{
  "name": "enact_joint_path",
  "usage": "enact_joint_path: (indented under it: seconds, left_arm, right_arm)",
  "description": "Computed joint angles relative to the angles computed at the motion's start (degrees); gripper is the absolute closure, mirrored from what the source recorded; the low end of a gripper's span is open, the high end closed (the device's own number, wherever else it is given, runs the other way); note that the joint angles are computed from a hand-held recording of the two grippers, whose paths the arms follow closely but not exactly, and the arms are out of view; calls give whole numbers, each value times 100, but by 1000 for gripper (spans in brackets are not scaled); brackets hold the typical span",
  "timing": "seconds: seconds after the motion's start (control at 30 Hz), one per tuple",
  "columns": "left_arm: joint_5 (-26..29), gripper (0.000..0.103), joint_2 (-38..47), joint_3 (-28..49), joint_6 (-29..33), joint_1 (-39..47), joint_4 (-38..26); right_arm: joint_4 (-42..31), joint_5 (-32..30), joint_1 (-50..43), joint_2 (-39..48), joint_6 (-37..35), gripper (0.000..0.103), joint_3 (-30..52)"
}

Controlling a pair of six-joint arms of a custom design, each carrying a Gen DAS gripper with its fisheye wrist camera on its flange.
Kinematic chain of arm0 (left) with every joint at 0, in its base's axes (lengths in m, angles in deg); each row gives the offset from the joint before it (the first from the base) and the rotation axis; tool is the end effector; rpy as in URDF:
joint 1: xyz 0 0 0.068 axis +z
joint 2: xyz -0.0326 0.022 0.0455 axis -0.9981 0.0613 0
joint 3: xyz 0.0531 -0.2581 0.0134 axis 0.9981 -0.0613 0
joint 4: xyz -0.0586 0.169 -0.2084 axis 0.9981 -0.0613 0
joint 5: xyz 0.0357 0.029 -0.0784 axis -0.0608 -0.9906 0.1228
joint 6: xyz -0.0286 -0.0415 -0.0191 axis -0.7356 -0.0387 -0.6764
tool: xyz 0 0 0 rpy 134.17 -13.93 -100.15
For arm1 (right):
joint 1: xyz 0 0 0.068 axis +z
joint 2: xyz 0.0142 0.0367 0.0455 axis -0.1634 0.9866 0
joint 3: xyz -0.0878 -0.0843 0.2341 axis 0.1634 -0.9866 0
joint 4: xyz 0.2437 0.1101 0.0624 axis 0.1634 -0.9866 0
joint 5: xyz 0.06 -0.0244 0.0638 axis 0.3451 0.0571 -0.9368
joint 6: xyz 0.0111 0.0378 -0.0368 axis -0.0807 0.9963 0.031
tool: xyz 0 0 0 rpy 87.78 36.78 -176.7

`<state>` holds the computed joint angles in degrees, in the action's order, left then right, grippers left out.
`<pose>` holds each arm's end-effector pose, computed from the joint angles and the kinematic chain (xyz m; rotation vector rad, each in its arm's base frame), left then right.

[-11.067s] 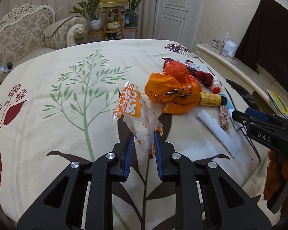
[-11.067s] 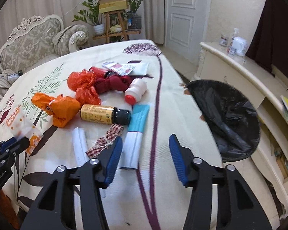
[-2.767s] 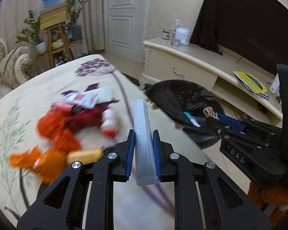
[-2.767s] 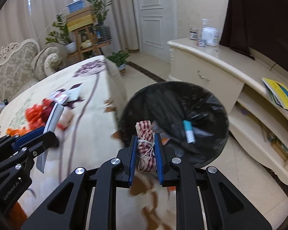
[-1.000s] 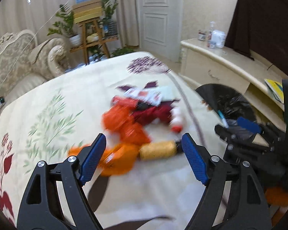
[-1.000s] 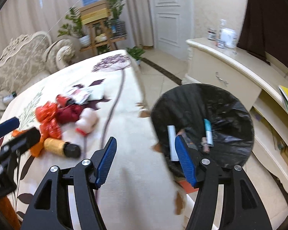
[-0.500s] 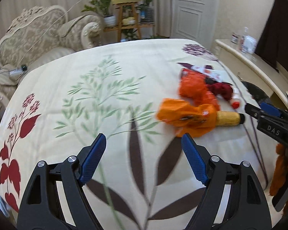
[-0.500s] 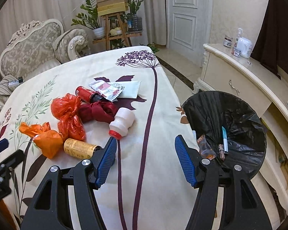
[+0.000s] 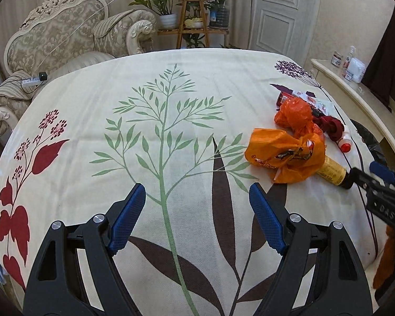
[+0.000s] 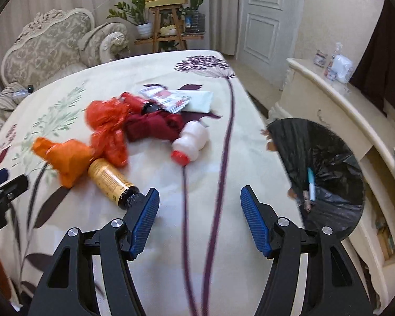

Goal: Collect trash
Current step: 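Move both tools back over the remaining trash on the bed, then grasp the yellow-labelled bottle with the right tool while the left tool grasps the orange bag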

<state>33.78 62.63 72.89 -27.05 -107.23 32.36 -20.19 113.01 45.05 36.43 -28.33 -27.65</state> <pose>0.1691 -0.0553 0.0816 -0.0239 2.4845 0.0113 0.1845 0.2294 0.0617 -0.0546 2.4838 0.0412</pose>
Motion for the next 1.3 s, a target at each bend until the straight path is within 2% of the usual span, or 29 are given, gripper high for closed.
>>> enact_joint_path:
  seconds: [0.3,0.47,0.7,0.83,0.9,1.07,1.3]
  left_arm:
    - [67,24,-147,-120,138,287,27]
    - [166,24,-452,-232,347,713,-121]
    - [321,24,-696,-375,537,1092,-228]
    - [418,24,-673,-398,589,1192,-185]
    - [436,24,-620,-389,574,1166,-146]
    - [419,24,-514,-335,437,893,-80]
    - [189,24,-274,-154,47,70,28]
  right_arm:
    - [-171,228,325,-273,36,40,-3]
    - [-35,152,449,-151,-253,45,226]
    - [61,-97,513,524,-659,57,892]
    - [-3,-149,522,814,-746,69,1162]
    - [-61,-141,530,888,-758,76,1242]
    - [-53,-98,575,787,-665,76,1128]
    - [40,57,631,190,-201,77,386]
